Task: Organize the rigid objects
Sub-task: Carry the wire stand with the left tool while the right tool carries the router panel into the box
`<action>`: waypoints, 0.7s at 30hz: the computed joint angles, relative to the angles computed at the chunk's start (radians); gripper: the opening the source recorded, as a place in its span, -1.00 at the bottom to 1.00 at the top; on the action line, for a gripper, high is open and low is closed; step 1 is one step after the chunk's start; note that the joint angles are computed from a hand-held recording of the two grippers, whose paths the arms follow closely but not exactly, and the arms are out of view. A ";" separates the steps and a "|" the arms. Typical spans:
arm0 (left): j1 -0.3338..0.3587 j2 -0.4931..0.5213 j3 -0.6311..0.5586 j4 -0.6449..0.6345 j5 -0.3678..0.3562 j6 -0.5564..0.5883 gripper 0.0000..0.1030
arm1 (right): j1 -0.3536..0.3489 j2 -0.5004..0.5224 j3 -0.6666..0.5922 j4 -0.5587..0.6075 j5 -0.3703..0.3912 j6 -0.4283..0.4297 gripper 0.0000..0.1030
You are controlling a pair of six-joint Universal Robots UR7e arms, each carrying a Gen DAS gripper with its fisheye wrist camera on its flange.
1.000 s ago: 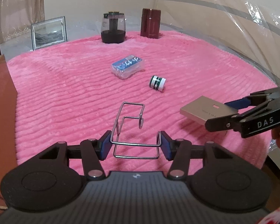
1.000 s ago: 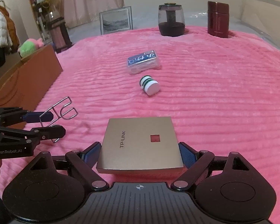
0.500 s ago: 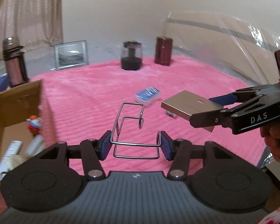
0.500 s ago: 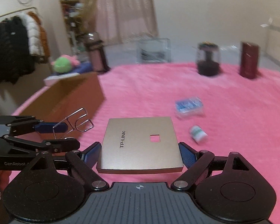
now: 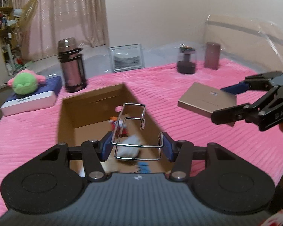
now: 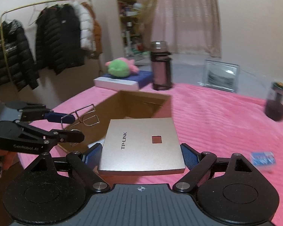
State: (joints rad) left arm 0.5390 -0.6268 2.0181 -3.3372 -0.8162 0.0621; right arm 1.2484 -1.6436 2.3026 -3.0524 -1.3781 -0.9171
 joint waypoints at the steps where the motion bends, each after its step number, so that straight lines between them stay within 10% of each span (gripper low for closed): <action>1: 0.010 -0.010 0.000 0.015 0.011 0.015 -0.05 | 0.014 0.023 -0.009 -0.006 -0.007 -0.002 0.64; 21: 0.215 -0.029 -0.123 0.317 -0.055 0.149 -0.05 | 0.168 0.366 -0.197 -0.060 -0.248 -0.140 0.64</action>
State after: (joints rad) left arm 0.7540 -0.6553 1.8947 -3.0197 -0.8712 0.2113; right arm 1.4169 -1.2781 2.1053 -3.1123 -1.6260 -1.0569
